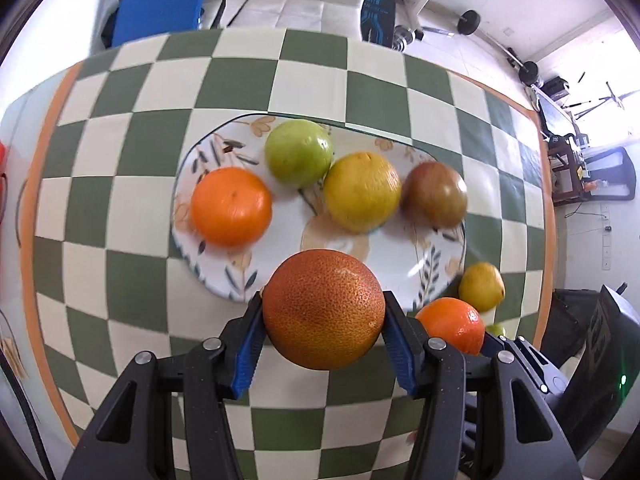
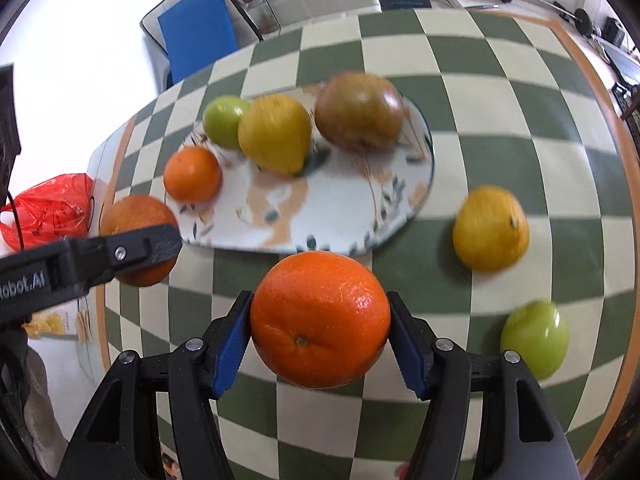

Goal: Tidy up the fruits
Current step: 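Carry the grapefruit in the left tool while the right tool carries the orange toward the plate, then open both tools to release grapefruit and orange on the plate, then lift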

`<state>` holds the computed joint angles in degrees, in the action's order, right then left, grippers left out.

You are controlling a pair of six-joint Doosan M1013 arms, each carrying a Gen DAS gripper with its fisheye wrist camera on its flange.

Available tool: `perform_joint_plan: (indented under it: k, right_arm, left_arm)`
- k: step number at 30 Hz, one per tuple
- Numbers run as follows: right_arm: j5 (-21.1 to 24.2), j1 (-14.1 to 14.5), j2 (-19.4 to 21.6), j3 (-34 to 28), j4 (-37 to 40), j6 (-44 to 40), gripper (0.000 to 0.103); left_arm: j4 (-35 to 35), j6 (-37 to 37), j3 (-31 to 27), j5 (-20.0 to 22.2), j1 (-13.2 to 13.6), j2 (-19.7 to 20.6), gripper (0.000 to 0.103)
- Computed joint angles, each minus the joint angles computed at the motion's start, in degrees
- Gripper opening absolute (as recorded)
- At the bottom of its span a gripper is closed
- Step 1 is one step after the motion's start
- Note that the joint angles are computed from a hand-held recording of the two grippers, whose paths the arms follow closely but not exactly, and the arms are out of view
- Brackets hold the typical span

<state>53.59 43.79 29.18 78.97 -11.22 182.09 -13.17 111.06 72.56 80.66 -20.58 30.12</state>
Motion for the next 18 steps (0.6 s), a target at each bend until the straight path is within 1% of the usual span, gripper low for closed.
perform_joint_plan:
  k: [1, 5, 7, 11, 16, 18]
  right_arm:
    - [0.1, -0.6, 0.2, -0.2, 0.4, -1.1, 0.067]
    - [1.0, -2.6, 1.6, -1.6, 2.5, -5.8, 0.067]
    - [1.2, -3.4, 2.5, -2.1, 3.7, -8.0, 0.067]
    - [1.1, -4.3, 4.3, -3.0, 5.3, -10.9, 0.067]
    - [1.2, -4.9, 5.1, -3.5, 6.2, -12.6, 0.067]
    - [1.1, -5.0, 5.3, -3.8, 6.3, -12.8, 0.068]
  left_arm:
    - [0.1, -0.9, -0.7, 0.8, -0.5, 0.8, 0.052]
    - [0.5, -2.3, -3.2, 4.0, -0.9, 3.9, 0.052]
    - [0.7, -2.9, -3.7, 5.2, -1.5, 5.0, 0.053]
    - [0.5, -4.2, -3.8, 7.3, -1.4, 6.0, 0.053]
    - [1.4, -4.6, -3.6, 6.7, -1.5, 6.2, 0.053]
    - [1.5, -3.8, -3.0, 5.0, -1.4, 5.5, 0.058]
